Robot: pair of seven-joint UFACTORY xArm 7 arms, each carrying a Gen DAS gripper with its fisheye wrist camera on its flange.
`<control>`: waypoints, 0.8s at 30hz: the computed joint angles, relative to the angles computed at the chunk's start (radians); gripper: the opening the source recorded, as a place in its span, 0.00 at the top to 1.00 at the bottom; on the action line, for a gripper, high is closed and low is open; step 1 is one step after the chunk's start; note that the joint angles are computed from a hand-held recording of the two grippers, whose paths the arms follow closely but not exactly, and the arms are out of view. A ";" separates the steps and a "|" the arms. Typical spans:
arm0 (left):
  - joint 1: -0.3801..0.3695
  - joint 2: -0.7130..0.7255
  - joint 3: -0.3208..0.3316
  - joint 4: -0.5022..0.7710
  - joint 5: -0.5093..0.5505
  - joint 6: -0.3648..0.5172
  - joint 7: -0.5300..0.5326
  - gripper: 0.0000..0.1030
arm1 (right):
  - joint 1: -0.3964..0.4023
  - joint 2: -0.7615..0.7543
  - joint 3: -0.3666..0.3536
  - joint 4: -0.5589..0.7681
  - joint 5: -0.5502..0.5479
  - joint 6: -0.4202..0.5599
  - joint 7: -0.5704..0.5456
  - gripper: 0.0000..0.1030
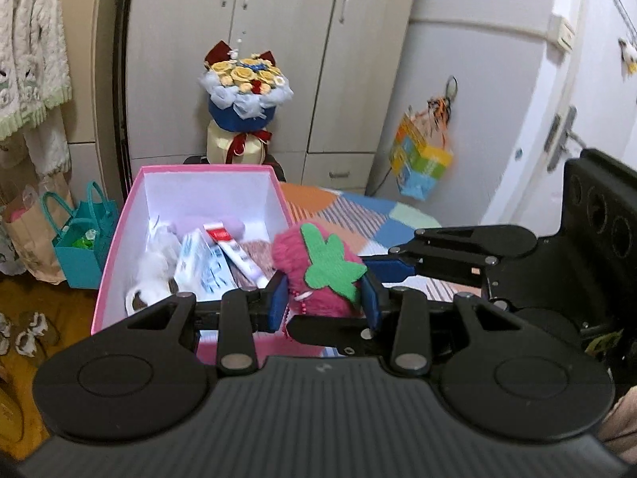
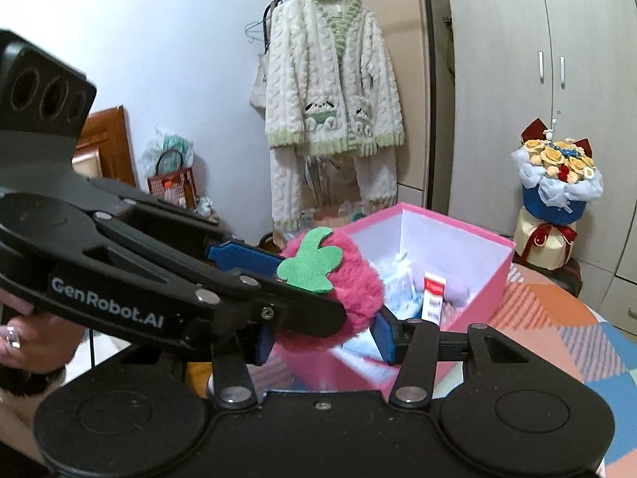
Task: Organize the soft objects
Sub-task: 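Lift the strawberry plush with the left gripper and carry it over the box, then open the left gripper to drop the strawberry plush into the box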
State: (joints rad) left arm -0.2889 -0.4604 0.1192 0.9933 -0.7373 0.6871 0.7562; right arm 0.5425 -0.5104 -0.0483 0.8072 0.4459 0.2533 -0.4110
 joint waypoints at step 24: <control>0.225 0.568 -0.175 0.441 -0.021 0.078 -0.269 0.63 | -0.219 0.539 0.060 0.483 0.029 0.240 -0.107 0.47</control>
State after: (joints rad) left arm -0.0635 0.1074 -0.0559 1.4344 -0.7579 0.7648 0.4868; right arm 0.3236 0.0282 0.0113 1.2905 0.4754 0.4929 -0.5175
